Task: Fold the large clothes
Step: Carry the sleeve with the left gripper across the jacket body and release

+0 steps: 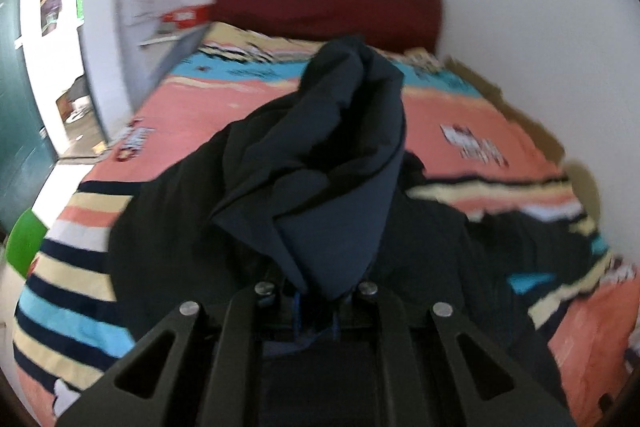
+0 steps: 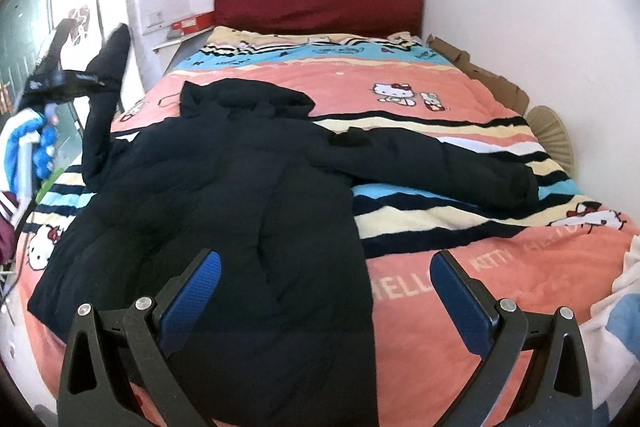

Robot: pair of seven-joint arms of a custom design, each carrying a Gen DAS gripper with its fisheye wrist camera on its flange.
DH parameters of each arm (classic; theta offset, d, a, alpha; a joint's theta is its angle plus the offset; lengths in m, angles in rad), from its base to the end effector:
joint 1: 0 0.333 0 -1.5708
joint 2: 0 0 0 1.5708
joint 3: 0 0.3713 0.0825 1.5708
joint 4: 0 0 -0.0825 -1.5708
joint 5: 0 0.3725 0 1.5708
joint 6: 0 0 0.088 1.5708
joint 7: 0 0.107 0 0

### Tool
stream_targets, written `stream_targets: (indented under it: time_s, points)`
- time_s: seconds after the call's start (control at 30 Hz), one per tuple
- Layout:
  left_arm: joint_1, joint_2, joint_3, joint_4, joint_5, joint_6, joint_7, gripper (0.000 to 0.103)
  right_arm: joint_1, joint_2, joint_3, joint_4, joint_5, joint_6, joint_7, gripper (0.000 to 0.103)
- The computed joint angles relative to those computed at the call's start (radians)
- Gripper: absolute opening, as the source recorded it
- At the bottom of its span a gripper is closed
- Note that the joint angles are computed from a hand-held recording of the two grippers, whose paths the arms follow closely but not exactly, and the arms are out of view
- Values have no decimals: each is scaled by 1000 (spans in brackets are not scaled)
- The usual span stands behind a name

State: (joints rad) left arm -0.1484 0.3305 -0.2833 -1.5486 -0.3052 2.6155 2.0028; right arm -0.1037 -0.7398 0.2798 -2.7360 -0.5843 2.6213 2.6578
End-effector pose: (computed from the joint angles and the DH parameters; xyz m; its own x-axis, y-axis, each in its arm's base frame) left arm 0.6638 -0.2593 0.6089 -0.5968 -0.7983 0.0805 -0.5921 0.3705 -0.7157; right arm 0.3133 0.0844 0.5332 -0.4724 -0.8814 -0.0033 -0.6015 0.3252 -0.7297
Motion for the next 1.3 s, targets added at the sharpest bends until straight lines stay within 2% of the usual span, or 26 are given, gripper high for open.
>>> stream_targets:
  time_s: [0.2,0.6,0.77,0.93,1.1,1.3]
  points:
    - [-123,70,23,-22,173,-6,-74,9,-21,24,-28,-24,-1,28,3,103]
    - [-229,159,62,-67,407,-26,-164,10,-59,115,-52,-46,5,96,9,103]
    - [-225,171,54,-52,418,-48,-192,11,-62,150,-54,-44,6,120,12,103]
    - [-193,148,17,-85,384,-36,-136,11,-56,155,-47,-37,3,120,15,103]
    - [-203,127,23,-107,394,-38,-120,12,-48,143,-44,-31,2,110,14,103]
    - [-156,96,-23,-108,292,-97,-52,16,-29,101,-33,-26,7,70,14,103]
